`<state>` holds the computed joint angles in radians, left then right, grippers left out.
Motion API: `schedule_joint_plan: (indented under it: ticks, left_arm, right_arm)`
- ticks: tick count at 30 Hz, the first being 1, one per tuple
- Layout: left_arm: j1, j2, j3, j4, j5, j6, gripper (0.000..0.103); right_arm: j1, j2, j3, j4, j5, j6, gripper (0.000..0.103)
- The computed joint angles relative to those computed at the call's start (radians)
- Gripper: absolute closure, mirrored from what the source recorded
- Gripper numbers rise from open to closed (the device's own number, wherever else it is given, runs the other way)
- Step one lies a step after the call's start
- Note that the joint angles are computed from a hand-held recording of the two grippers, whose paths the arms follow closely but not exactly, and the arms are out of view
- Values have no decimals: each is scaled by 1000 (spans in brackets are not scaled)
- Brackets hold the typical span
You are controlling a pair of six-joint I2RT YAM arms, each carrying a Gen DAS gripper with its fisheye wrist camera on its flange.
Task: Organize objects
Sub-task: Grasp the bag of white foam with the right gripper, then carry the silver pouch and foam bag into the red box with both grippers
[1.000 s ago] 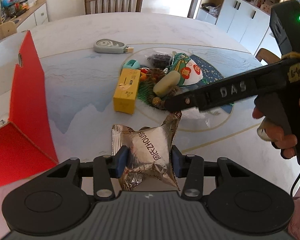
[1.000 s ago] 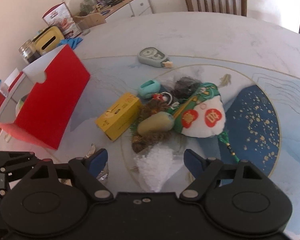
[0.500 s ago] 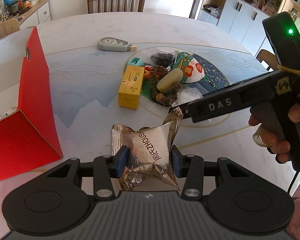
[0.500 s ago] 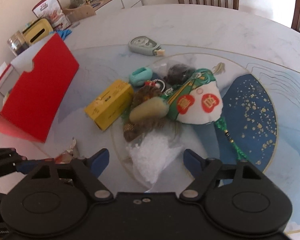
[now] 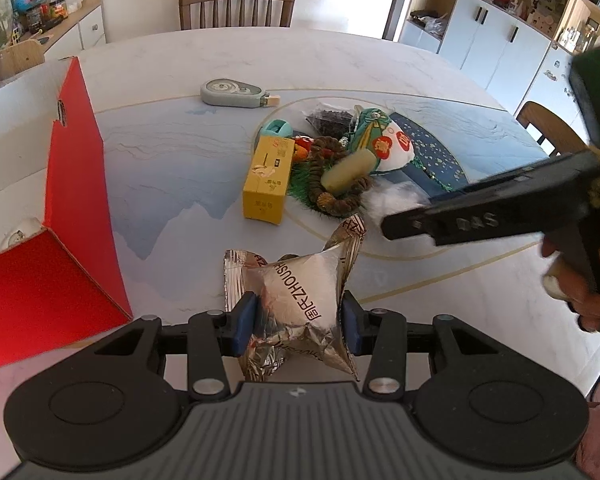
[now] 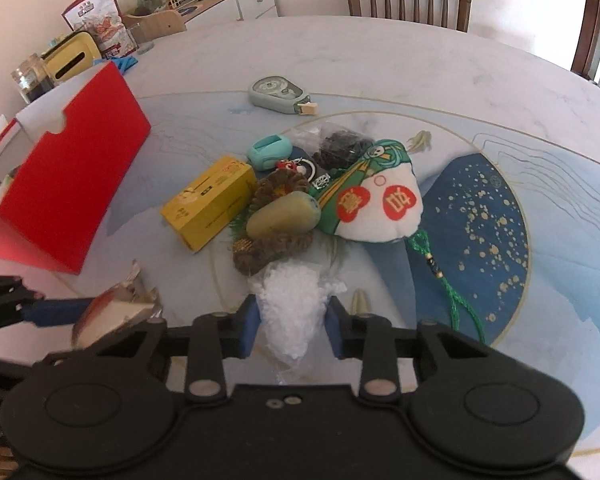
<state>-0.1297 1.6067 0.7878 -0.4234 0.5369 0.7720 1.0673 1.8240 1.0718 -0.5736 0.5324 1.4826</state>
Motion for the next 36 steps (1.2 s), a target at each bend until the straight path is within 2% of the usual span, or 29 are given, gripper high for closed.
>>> schedule_joint_plan:
  ticks: [8, 14, 20, 25, 31, 36]
  left_arm:
    - [29, -21, 62, -85, 54, 8, 60]
    - [49, -45, 157, -184, 117, 2, 60]
    - [81, -40, 270, -256, 169, -15, 60]
    - [133, -5, 363, -263, 196, -38, 60]
    - [211, 94, 504, -261, 181, -67, 60]
    - [271, 183, 628, -257, 170, -70, 60]
  right_arm:
    - [73, -53, 52, -115, 49, 64, 71]
    - [78, -88, 132, -201, 103, 40, 71]
    - [44, -85, 239, -236, 138, -71, 70]
    - [3, -53, 314, -190, 131, -200, 70]
    - [-51, 50, 469, -138, 103, -363, 71]
    - [-82, 182, 660, -135, 74, -487, 71]
